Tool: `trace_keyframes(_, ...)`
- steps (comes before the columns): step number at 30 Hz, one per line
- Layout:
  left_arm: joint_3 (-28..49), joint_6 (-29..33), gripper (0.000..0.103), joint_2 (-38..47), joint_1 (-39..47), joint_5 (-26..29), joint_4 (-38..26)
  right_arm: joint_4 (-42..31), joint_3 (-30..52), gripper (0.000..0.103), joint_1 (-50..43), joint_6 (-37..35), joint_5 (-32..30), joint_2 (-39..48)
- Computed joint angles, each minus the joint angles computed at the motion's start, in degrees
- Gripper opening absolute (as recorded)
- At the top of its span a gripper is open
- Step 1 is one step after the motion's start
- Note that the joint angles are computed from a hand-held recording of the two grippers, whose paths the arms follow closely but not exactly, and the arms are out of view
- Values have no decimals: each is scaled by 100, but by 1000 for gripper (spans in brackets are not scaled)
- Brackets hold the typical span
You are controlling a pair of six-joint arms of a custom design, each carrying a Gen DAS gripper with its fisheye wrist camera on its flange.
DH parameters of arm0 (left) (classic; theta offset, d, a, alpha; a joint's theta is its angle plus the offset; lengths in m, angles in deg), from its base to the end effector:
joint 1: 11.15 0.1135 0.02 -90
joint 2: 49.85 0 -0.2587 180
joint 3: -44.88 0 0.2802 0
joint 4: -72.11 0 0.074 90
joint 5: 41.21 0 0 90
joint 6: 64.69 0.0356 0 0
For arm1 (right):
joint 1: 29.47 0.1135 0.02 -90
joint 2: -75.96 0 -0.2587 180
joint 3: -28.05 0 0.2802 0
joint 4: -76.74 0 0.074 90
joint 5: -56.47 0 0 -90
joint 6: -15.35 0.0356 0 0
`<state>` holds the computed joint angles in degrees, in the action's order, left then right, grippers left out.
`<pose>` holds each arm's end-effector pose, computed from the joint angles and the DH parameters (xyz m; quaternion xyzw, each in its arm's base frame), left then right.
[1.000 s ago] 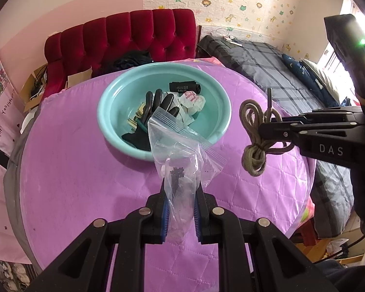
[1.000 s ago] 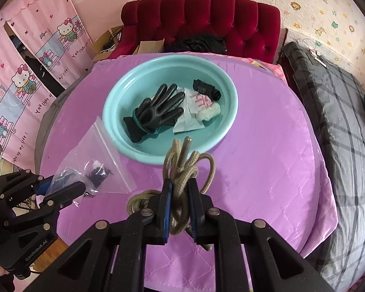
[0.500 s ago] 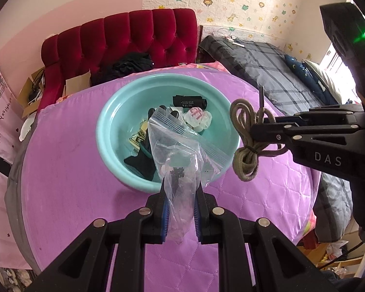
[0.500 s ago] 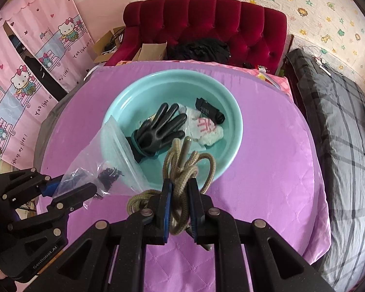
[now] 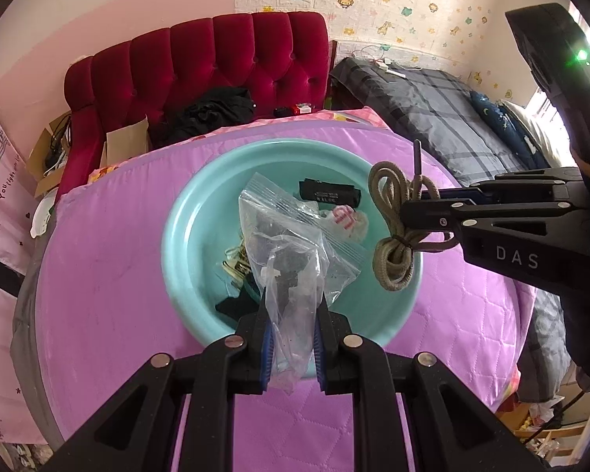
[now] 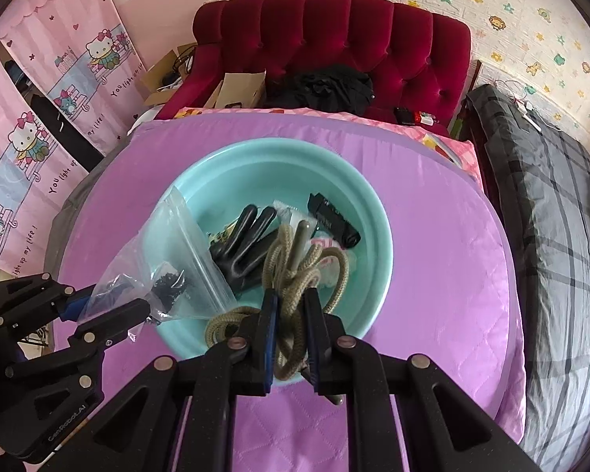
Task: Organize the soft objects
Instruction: 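Carry the zip bag and cord over the teal basin with both tools, then lower the bag and cord into the basin and open both tools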
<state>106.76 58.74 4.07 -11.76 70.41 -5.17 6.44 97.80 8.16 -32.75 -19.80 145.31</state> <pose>0.1828 -0.0151 0.2612 0.3150 0.9141 -0.1272 0.2212 0.2002 0.1437 0.2556 0.0573 0.9761 0.0204 0.2085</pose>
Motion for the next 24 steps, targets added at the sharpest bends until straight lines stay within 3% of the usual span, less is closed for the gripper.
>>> trace_keyframes(8, 113, -342, 18, 832, -327, -222, 658, 509, 123, 13, -678, -597, -344, 596)
trace_keyframes(24, 287, -535, 18, 1782, -691, -460, 1252, 1161, 232, 14, -1326, -1133, -832, 1441)
